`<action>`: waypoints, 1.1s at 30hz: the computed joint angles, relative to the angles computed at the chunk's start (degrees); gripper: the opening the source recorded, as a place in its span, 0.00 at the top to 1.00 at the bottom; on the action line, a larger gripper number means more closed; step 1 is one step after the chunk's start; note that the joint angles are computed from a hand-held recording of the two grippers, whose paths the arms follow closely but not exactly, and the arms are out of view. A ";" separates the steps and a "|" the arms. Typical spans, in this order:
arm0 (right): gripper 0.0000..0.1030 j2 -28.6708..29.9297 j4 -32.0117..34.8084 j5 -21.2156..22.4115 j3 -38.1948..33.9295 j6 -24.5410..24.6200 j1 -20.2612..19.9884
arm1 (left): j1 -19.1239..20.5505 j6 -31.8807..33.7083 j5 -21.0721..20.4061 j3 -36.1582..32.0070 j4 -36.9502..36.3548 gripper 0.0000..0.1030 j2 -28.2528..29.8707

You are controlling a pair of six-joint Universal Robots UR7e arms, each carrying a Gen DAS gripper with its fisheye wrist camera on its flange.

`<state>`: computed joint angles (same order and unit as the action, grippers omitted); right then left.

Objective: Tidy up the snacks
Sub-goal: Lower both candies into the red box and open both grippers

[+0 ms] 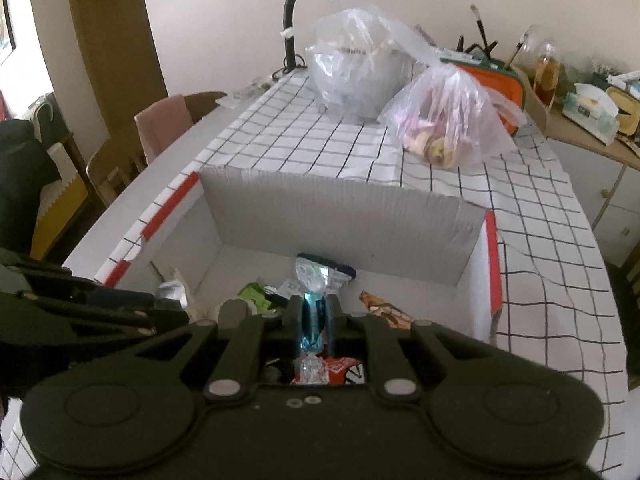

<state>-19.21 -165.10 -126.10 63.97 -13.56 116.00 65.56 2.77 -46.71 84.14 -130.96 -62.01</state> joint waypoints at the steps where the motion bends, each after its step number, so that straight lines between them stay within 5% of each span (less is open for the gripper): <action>1: 0.90 0.10 0.44 0.01 -0.11 0.00 -0.13 | 0.15 -0.17 -0.08 -0.18 0.36 0.76 0.29; 8: 0.90 0.28 3.02 0.57 -0.75 0.79 -1.01 | 0.96 -1.04 0.35 -1.24 2.94 0.76 1.87; 26: 0.66 -3.61 2.47 3.40 4.83 3.19 -0.83 | 0.60 -3.16 -0.46 0.61 3.82 0.75 0.47; 30: 0.62 -5.30 0.95 3.85 7.25 3.54 -0.29 | -0.03 -2.92 -0.73 2.30 2.34 0.67 -1.28; 33: 0.60 -6.51 -0.33 4.32 9.03 3.95 0.22 | -0.60 -2.50 -0.62 3.76 0.31 0.49 -2.61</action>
